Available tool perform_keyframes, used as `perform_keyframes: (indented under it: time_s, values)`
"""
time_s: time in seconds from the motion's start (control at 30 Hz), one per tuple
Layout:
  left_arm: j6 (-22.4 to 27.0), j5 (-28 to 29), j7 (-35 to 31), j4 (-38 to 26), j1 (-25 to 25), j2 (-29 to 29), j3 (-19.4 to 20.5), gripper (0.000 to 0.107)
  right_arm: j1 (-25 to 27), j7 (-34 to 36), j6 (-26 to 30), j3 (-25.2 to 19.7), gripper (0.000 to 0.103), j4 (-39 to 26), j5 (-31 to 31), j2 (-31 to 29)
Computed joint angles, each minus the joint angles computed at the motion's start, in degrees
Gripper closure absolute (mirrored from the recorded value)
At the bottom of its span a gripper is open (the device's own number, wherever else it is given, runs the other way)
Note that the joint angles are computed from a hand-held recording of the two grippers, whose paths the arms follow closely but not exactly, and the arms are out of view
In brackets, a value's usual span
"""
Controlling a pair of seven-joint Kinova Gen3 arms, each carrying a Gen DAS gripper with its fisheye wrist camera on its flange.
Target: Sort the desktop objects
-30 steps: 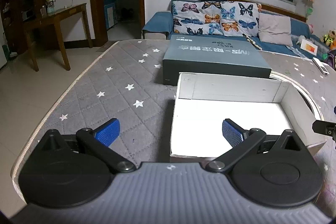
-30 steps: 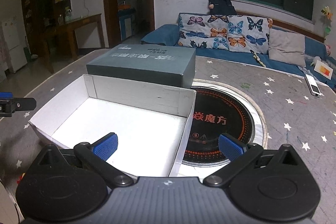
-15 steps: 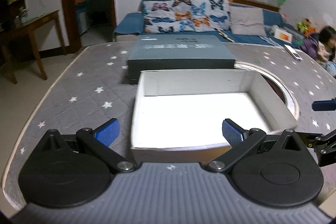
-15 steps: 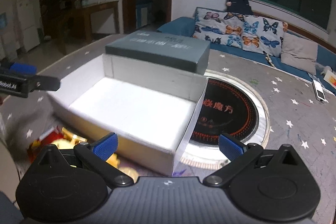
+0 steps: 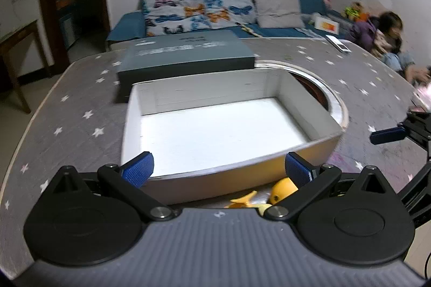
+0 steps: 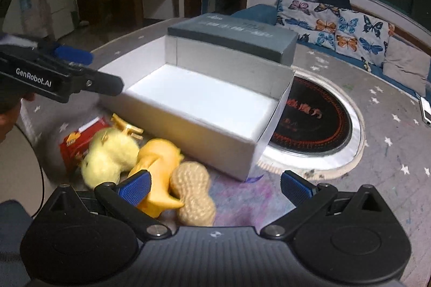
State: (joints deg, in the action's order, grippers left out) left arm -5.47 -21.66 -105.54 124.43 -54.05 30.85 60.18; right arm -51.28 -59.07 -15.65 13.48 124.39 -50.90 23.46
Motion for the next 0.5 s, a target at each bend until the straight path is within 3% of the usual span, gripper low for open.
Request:
perform_keyframes:
  time_s: [0.1, 0.23, 0.37, 0.5]
  values:
    - [2.69, -0.23, -1.27, -1.19, -0.47, 1.83, 2.11, 0.004, 0.16, -0.15, 0.77, -0.34, 0.000, 0.58, 0.25, -0.15]
    - [2.56, 2.59, -3.30, -1.74, 1.43, 1.37, 0.16, 0.004, -0.74, -0.59, 0.48, -0.26, 0.000, 1.59, 0.41, -0.75]
    - [3.44, 4.26, -4.82, -2.24, 0.46, 1.85, 0.51, 0.005, 1.53, -2.75, -0.69, -4.09, 0.000, 1.73, 4.28, -1.20]
    - [6.00, 5.45, -8.41, -3.00, -1.41, 3.73, 3.30, 0.009, 4.23, -5.69, -0.46, -7.75, 0.005, 0.69, 9.41, -1.02]
